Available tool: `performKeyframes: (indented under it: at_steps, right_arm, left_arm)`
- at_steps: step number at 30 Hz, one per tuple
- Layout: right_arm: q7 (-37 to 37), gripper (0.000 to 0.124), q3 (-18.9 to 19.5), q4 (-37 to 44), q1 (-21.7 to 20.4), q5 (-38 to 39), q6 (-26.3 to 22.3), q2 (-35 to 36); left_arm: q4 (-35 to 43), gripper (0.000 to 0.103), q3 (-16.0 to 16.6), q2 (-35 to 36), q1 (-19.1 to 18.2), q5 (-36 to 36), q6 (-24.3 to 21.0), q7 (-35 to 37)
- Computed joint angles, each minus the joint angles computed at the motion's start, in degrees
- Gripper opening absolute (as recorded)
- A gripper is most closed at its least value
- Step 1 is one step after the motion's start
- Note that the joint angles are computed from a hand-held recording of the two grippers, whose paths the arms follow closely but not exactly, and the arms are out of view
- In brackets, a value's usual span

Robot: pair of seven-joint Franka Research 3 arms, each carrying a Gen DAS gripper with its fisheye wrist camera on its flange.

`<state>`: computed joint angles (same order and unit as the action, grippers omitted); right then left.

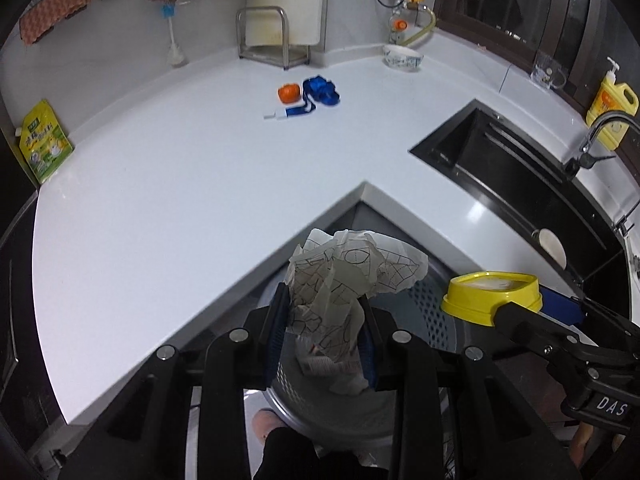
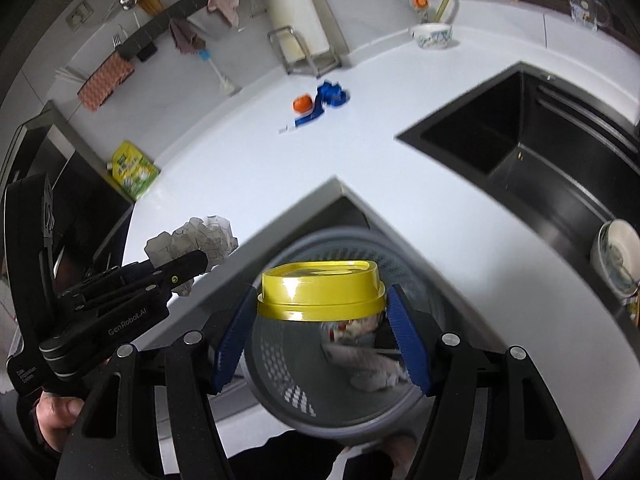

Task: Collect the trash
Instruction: 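Carry the paper and container over the wastebasket, then open both tools to drop the paper and container into the wastebasket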

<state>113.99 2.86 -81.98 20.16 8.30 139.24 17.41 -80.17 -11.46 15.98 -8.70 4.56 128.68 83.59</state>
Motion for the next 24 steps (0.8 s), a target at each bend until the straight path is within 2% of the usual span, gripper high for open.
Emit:
performKeyframes:
  at_steps: [9, 15, 17, 19, 21, 24]
  right_arm:
    - [-0.94, 0.064, 0.74, -3.36, -0.06, 2.42, -0.85, 0.97]
    - [-0.85, 0.065, 0.48, -3.98, -0.03, 2.78, -0.76, 1.72]
    - [-1.48, 0.065, 0.71, -4.25, -0.38, 3.65, -0.42, 1.64]
    - [-1.19, 0.067, 0.5, -4.17, -0.37, 3.53, -0.71, 1.56]
    - [-1.09, 0.072, 0.41, -4.23, -0.45, 3.57, -0.77, 1.4]
    - [-0.81, 0.072, 0.32, -4.74, -0.49, 3.39, -0.69, 0.92]
  left_arm:
    - [-5.52, 0.032, -0.12, -0.7, 0.06, -0.16, -0.59, 0.44]
    - [-5.67, 0.037, 0.15, 0.32, -0.07, 0.65, -1.06, -0.76]
    - [-5.71, 0.055, 0.31, 0.28, -0.07, 1.08, -0.79, -1.47]
    - [-6.07, 0.065, 0.49, -0.13, -0.04, 1.59, -0.19, -2.37]
    - [-6.19, 0.066, 0.59, -0.43, 0.12, 1.81, -0.16, -2.82]
    - [-6.24, 0.071, 0.76, -0.81, 0.27, 2.24, -0.62, -3.81]
